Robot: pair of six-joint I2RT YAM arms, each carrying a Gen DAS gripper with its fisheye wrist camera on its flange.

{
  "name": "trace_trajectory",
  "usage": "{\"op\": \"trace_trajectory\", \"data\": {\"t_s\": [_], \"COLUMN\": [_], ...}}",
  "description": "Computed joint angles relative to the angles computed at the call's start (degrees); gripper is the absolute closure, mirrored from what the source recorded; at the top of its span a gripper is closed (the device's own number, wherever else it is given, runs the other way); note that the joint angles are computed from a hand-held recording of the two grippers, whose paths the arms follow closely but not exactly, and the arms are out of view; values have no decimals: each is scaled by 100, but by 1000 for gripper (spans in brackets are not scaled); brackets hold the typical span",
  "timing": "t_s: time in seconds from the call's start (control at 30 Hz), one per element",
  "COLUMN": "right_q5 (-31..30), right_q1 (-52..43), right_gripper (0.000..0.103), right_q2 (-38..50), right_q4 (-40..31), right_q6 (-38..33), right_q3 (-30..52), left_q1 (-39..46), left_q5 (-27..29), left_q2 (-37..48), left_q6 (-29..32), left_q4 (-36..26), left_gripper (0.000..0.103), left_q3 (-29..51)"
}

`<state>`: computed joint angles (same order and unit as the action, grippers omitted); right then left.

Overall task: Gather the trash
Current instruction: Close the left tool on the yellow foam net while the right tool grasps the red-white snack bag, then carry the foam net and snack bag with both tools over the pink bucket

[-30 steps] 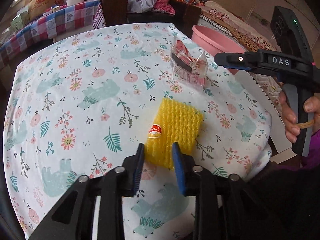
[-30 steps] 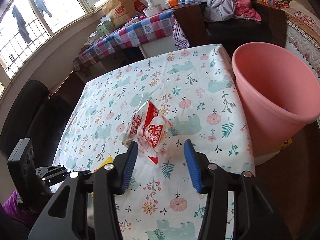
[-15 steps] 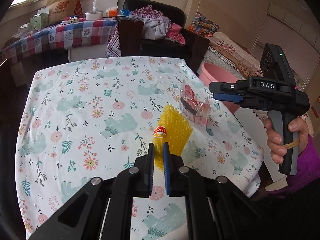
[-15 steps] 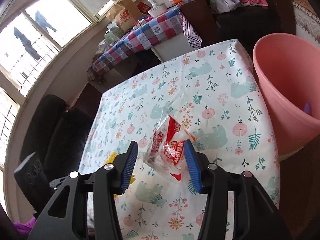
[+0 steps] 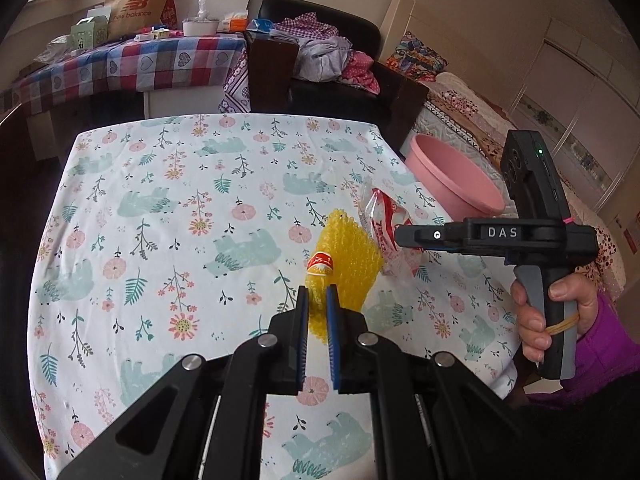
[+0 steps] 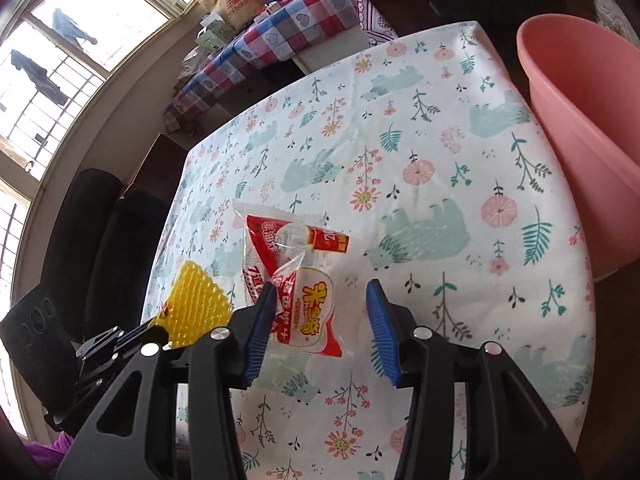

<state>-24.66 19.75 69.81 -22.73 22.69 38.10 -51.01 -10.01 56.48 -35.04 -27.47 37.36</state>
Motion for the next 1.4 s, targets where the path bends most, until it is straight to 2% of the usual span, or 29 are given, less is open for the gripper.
{"op": "trace_trajectory", "data": {"t_s": [0.1,0.17,0.33,0.57,0.93,1.4], "right_q5": [82,162,356,298,-54,299], "right_q1": [108,107,-196,-1270,-3200,-3982], "right_gripper": [83,86,87,87,87,87], "right_q2": [-149,-296,-879,-1513,-1465,-1163], "right_q4": [64,12,-228,-502,-401,71], "right_q6": [-59,-163,-413,-775,-1435,-1846], "right_q3": [-94,-128,-232,-254,-203,-178], "left_q1": [0,1,-11,-38,-308,-578], "left_q5": [-55,-105,-208,-277,-234,-78], "left_q2": [-33,1,317,1402,3577,5928], "left_q6": [-21,-27,-29,29,366,742], "left_q4": [-27,-43,135,680,926,349], "left_gripper": [95,95,95,95,95,95], "left_q3": [18,70,341,1147,3209,6106]}}
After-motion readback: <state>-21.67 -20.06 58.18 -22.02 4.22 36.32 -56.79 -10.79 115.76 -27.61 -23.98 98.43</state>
